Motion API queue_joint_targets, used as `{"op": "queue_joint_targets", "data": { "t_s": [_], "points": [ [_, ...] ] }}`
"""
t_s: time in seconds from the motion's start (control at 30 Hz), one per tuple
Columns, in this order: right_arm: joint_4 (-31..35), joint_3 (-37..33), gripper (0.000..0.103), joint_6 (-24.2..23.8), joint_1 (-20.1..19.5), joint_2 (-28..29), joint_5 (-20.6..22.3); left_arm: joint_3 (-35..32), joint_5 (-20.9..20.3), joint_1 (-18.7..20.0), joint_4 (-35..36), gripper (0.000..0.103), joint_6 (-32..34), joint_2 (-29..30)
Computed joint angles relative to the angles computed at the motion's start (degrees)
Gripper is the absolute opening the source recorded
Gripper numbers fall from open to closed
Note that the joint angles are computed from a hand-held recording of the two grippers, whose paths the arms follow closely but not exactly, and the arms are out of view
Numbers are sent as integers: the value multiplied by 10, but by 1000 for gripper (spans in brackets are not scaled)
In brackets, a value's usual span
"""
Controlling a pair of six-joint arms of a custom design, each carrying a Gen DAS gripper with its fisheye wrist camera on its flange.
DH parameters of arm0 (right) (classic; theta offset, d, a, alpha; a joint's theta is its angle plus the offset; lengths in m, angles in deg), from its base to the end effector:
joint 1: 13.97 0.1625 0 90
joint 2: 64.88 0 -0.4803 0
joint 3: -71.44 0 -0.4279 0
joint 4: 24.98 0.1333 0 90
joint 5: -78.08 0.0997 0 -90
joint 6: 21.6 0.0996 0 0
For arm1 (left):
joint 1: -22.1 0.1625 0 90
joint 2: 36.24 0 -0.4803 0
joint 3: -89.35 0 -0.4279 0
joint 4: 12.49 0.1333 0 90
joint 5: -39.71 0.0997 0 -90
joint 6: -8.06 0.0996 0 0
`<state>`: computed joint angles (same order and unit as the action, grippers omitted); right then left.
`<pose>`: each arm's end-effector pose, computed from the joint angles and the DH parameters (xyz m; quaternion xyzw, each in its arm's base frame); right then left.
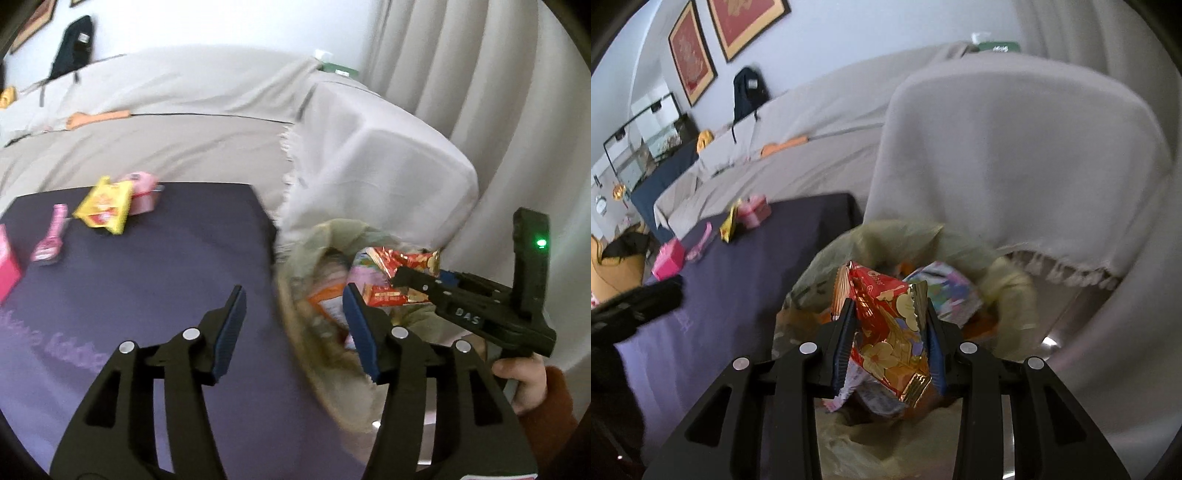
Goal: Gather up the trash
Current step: 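Carry the pink candy stick and cracker bag into the trash bag and release both, then move both grippers back over the table toward the yellow chip bag and pink lollipop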
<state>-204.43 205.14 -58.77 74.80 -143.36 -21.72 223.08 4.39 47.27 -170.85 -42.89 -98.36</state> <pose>0.1061 -0.4800 0.2566 0.2699 -0.9135 0.2501 0.1735 -0.3213 -0.3881 0.1179 0.1202 0.8799 -0.3755 0.2654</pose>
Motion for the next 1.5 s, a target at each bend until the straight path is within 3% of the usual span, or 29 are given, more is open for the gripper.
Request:
{"op": "queue_joint_targets", "data": {
  "t_s": [0.17, 0.43, 0.67, 0.87, 0.93, 1.07, 1.23, 1.5],
  "points": [
    [-16, -4, 35, -3, 15, 49, -58, 35, 11, -10, 50, 54, -66, -52],
    [9, -20, 39, 18, 22, 88, -126, 70, 7, -7, 55, 54, -112, -87],
    [20, -14, 48, 34, 18, 81, -105, 78, 6, -8, 65, 54, -133, -97],
    [5, 4, 54, 19, 29, 58, -107, 84, 11, -14, 86, 54, -154, -111],
    [-5, 10, 64, 8, 35, 49, -111, 87, 13, -16, 98, 55, -166, -119],
    [-14, 15, 70, -1, 46, 33, -113, 94, 18, -21, 121, 55, -190, -137],
    [-26, 21, 70, -24, 67, 18, -113, 104, 25, -29, 146, 55, -215, -158],
    [12, 23, 71, -38, 119, 17, -111, 124, 37, -36, 218, 55, -276, -208]
  ]
}}
